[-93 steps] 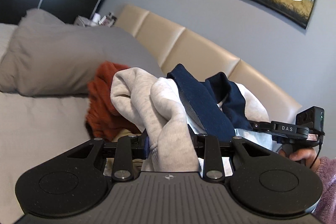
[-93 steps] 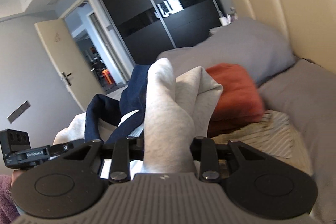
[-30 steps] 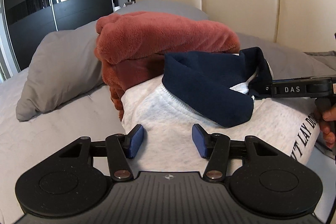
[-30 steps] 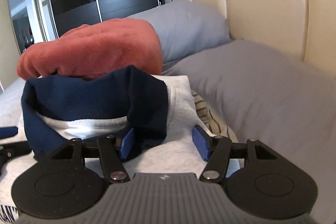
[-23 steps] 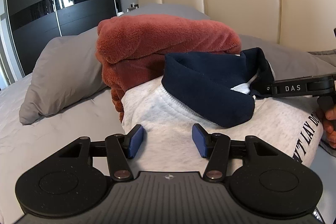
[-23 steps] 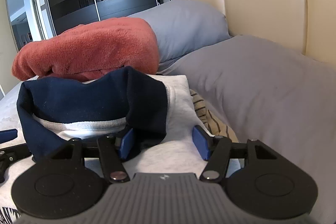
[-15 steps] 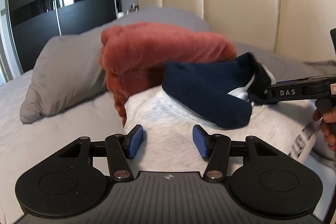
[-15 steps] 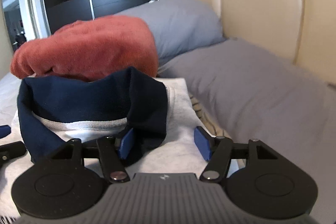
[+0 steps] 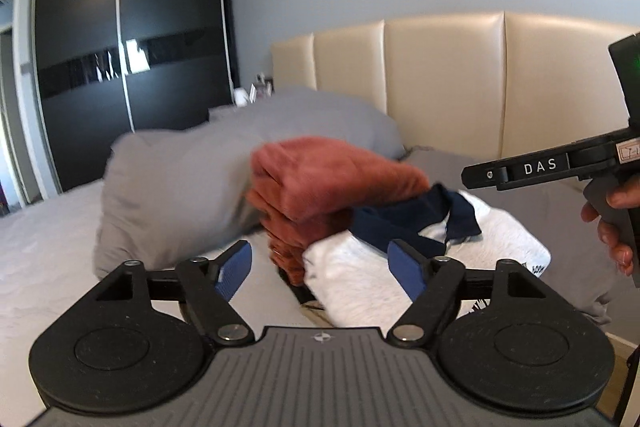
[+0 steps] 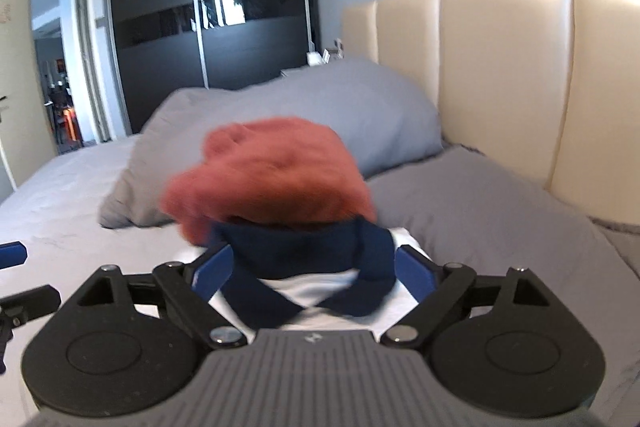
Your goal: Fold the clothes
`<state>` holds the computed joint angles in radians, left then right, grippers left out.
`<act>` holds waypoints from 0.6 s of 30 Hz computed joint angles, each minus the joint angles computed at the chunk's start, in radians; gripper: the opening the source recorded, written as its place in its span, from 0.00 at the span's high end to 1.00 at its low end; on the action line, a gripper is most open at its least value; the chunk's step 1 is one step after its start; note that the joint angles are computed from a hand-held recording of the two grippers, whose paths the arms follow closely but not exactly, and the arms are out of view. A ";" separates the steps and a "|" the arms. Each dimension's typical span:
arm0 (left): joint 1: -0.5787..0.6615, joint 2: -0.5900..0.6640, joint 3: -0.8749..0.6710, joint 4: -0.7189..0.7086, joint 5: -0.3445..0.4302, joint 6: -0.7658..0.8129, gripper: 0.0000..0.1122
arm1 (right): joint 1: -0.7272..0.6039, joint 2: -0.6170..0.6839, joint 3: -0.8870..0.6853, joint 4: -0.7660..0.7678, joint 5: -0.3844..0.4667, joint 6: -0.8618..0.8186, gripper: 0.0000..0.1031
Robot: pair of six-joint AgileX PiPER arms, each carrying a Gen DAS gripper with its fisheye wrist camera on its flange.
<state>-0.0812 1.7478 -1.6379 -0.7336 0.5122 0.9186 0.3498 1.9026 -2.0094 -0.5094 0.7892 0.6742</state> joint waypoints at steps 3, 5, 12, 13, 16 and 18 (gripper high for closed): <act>0.078 -0.106 0.075 -0.084 0.045 0.103 0.33 | 0.093 -0.020 -0.063 -0.041 0.069 0.021 0.07; 0.152 -0.164 0.099 -0.147 0.118 0.151 0.32 | 0.172 -0.037 -0.087 -0.087 0.110 0.051 0.03; 0.419 -0.324 0.176 -0.276 0.275 0.266 0.28 | 0.428 0.039 -0.290 -0.198 0.267 0.070 0.01; 0.459 -0.342 0.191 -0.295 0.286 0.286 0.28 | 0.468 0.054 -0.301 -0.230 0.281 0.092 0.01; 0.585 -0.380 0.252 -0.376 0.329 0.364 0.27 | 0.579 0.095 -0.310 -0.325 0.310 0.180 0.01; 0.668 -0.395 0.288 -0.418 0.356 0.404 0.27 | 0.645 0.114 -0.287 -0.386 0.309 0.262 0.01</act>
